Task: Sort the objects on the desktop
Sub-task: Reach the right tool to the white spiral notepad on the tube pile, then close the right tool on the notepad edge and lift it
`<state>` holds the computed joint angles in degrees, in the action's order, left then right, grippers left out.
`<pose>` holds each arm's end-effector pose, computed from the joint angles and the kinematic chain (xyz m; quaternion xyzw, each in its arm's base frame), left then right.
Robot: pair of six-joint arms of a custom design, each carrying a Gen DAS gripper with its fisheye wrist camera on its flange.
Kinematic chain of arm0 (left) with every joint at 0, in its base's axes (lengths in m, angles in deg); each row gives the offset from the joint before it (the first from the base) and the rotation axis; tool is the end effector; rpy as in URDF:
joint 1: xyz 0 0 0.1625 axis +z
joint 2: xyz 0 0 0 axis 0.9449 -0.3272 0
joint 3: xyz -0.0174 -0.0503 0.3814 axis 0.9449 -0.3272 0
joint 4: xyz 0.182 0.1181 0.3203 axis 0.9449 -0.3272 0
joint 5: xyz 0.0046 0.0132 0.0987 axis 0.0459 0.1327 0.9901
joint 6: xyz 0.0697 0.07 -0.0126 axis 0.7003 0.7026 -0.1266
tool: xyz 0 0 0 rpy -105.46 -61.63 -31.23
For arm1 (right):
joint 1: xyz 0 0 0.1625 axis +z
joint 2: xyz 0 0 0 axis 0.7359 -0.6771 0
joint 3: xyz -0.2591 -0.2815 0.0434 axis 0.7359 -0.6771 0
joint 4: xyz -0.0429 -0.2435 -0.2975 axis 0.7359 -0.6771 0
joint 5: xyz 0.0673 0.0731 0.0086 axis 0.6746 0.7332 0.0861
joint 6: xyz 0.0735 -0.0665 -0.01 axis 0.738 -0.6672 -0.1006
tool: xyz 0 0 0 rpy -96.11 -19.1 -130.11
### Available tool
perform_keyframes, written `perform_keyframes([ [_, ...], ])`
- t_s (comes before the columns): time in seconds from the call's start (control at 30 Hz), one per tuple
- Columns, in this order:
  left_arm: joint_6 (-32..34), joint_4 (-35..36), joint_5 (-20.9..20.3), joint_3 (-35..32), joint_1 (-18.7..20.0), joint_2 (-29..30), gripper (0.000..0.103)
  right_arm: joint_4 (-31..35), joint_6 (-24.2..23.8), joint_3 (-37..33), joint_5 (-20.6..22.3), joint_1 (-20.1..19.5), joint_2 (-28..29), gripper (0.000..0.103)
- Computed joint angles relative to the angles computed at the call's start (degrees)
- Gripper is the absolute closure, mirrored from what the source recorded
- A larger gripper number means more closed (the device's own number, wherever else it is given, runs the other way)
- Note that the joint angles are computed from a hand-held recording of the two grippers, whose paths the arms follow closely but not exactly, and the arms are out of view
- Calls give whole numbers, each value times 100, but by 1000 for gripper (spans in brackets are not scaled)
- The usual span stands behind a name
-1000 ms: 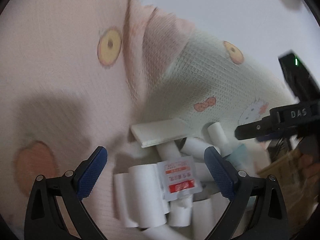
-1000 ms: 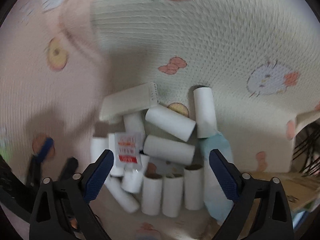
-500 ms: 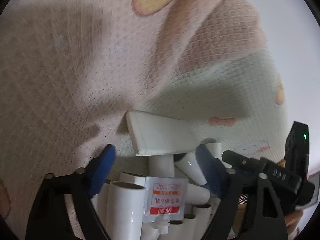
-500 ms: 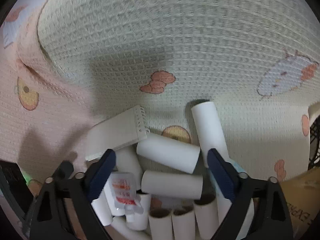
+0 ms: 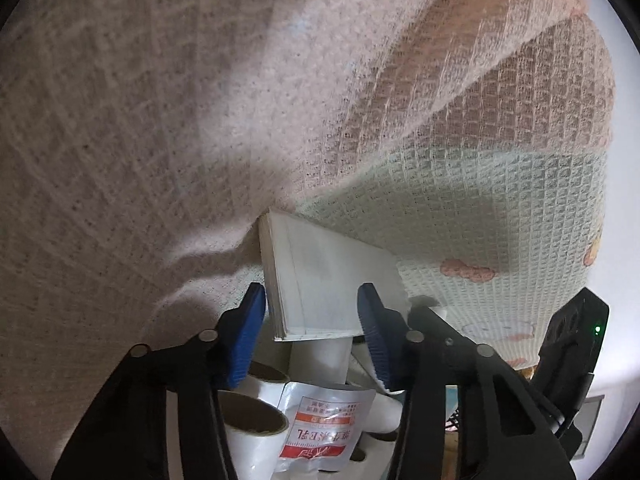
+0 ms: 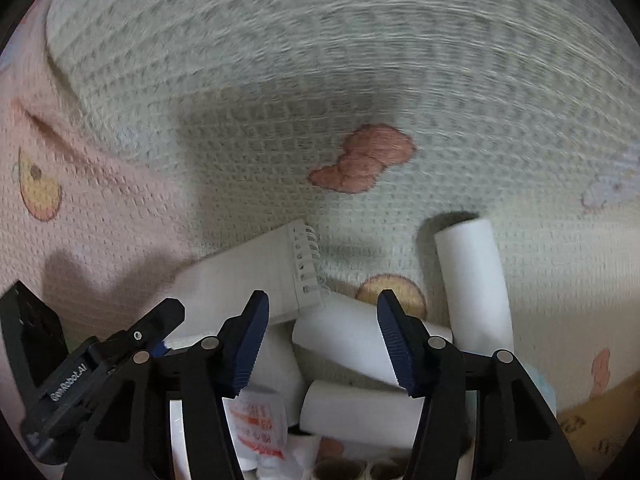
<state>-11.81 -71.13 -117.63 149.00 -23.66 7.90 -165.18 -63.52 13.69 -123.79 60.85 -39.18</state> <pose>-0.1995 -0.5001 0.2488 -0.2614 0.9072 -0.3181 0.0868 0.2990 -0.6313 0.1813 0.1222 -0.9614 0.0908 0.2291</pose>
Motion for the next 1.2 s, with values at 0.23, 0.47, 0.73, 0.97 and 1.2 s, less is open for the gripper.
perform_keyframes([
  [0.23, -194, 64, 87, -36, 31, 142, 63, -88, -265, -199, 84, -34, 271, 49],
  [0.47, 30, -426, 45, 132, 59, 245, 65, -40, -383, -361, 384, -141, 397, 49],
  [0.73, 95, -632, 129, 287, -28, 347, 66, 401, -689, -653, 496, -160, 550, 49],
  [0.97, 234, -611, 259, 355, -211, 451, 66, 754, -749, -820, 649, -225, 526, 49],
  [1.2, 1011, -970, 346, 114, -176, 816, 66, 1501, -351, -924, 1022, -381, 271, 49],
])
